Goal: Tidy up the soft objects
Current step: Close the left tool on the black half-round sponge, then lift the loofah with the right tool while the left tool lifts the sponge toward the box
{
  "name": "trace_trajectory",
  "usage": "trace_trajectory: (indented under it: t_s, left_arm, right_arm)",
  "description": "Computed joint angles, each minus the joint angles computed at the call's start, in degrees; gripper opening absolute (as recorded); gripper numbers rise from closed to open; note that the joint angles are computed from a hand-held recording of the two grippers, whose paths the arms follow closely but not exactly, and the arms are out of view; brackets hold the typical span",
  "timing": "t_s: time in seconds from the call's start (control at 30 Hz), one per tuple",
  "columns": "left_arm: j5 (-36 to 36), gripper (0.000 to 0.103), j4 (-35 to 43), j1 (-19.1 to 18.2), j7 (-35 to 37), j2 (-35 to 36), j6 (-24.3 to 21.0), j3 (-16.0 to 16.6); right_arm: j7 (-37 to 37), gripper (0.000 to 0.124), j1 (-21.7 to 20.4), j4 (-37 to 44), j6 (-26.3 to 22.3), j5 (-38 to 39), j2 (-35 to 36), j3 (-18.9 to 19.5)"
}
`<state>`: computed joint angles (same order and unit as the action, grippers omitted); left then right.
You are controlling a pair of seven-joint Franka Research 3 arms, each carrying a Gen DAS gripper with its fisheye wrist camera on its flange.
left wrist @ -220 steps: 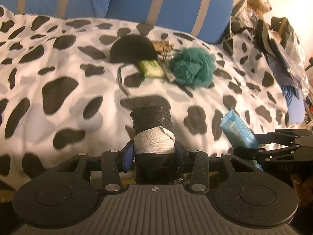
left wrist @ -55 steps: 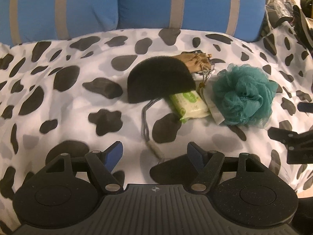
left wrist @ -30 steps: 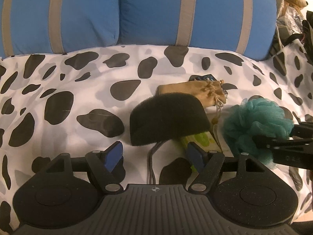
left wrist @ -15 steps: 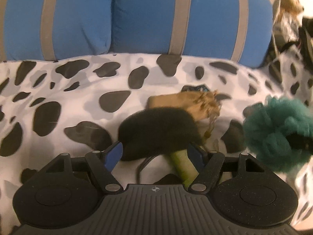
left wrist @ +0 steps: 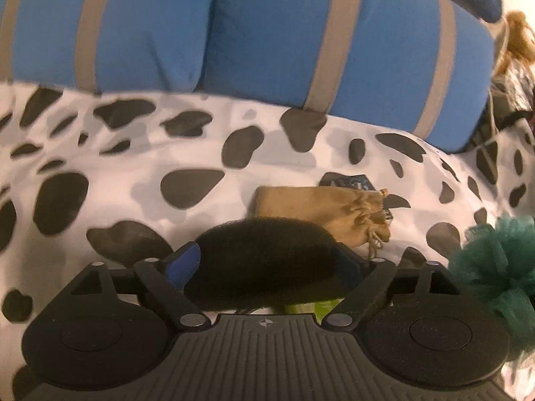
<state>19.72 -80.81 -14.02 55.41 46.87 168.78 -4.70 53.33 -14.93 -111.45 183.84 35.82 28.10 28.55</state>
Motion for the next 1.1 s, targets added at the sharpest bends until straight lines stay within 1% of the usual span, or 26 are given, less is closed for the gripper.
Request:
trace_trajectory:
  t_s: [0.07,0.1,0.13,0.2,0.3,0.37,0.47,0.53,0.57,0.63,0.7,0.8,0.93,1.0,1.1]
  left_arm:
    - [-1.2,0.085,-0.8,1.1,-0.2,-0.3,0.4,-1.2]
    - [-1.3,0.08,-0.7,1.5,0.7,-0.4,-0.5,-1.9]
    - [-1.2,0.078,-0.8,1.5,1.5,-0.5,-1.1,-2.2]
    - [-0.9,0.07,-1.2,1.2,2.2,-1.0,-1.6,-1.9]
    - [-1.5,0.064,-2.5,1.8,3.1,-2.0,-1.4,-2.6]
    - [-1.6,0.063,-3.5,1.9,3.3,-2.8,-1.0,-2.6]
    - [-0.8,0.062,-6.2,1.3,2.9,-4.7,1.3,-1.5]
    - [-0.7,0.062,-8.4,1.7,2.9,-6.2,3.8,-1.7]
    - [-0.5,0.062,-9.7,1.5,2.6,-7.1,5.2,-1.2]
    - [0.6,0.062,-12.2,-0.1,1.1,-9.0,7.6,1.0]
    - [1.4,0.062,-14.7,-0.9,0.2,-10.8,9.7,2.2]
    - [1.9,0.062,-19.0,-1.0,-0.6,-13.7,12.0,2.4]
    - [4.0,0.062,-22.9,-4.2,-1.2,-16.7,14.3,6.1]
    - [4.7,0.062,-25.0,-5.5,-1.4,-18.1,15.2,7.4]
    - [4.7,0.062,-28.2,-5.4,-1.2,-20.2,16.6,7.0]
  right_arm:
    - [0.1,0.042,0.0,0.0,-0.2,0.0,0.0,-0.1]
    - [0.1,0.042,0.1,0.1,-0.2,0.0,0.0,-0.1]
    - [0.2,0.042,0.1,0.1,-0.1,0.1,0.0,-0.2]
    - [0.2,0.042,-0.1,0.1,0.2,0.1,0.0,0.2]
    - [0.1,0.042,-0.8,-0.2,0.9,-0.1,0.1,1.2]
    - [0.3,0.042,-1.0,-0.4,1.2,-0.7,0.1,1.4]
    - [1.3,0.042,-1.3,-0.7,1.9,-1.6,0.1,1.6]
    - [2.2,0.042,-1.7,-0.9,2.5,-2.3,0.1,1.9]
    - [2.7,0.042,-2.1,-1.1,2.9,-2.8,0.1,2.4]
    - [3.8,0.042,-3.5,-1.8,3.8,-3.9,0.0,3.7]
    - [4.9,0.041,-4.8,-2.7,4.4,-5.1,-0.4,4.9]
    - [6.7,0.041,-7.3,-4.3,5.2,-6.9,-1.0,7.2]
    - [8.6,0.041,-13.1,-7.7,6.8,-10.2,-1.7,12.9]
    - [9.5,0.041,-17.1,-9.8,7.6,-12.3,-2.0,16.6]
    - [11.5,0.041,-21.8,-13.0,8.4,-15.1,-2.8,21.0]
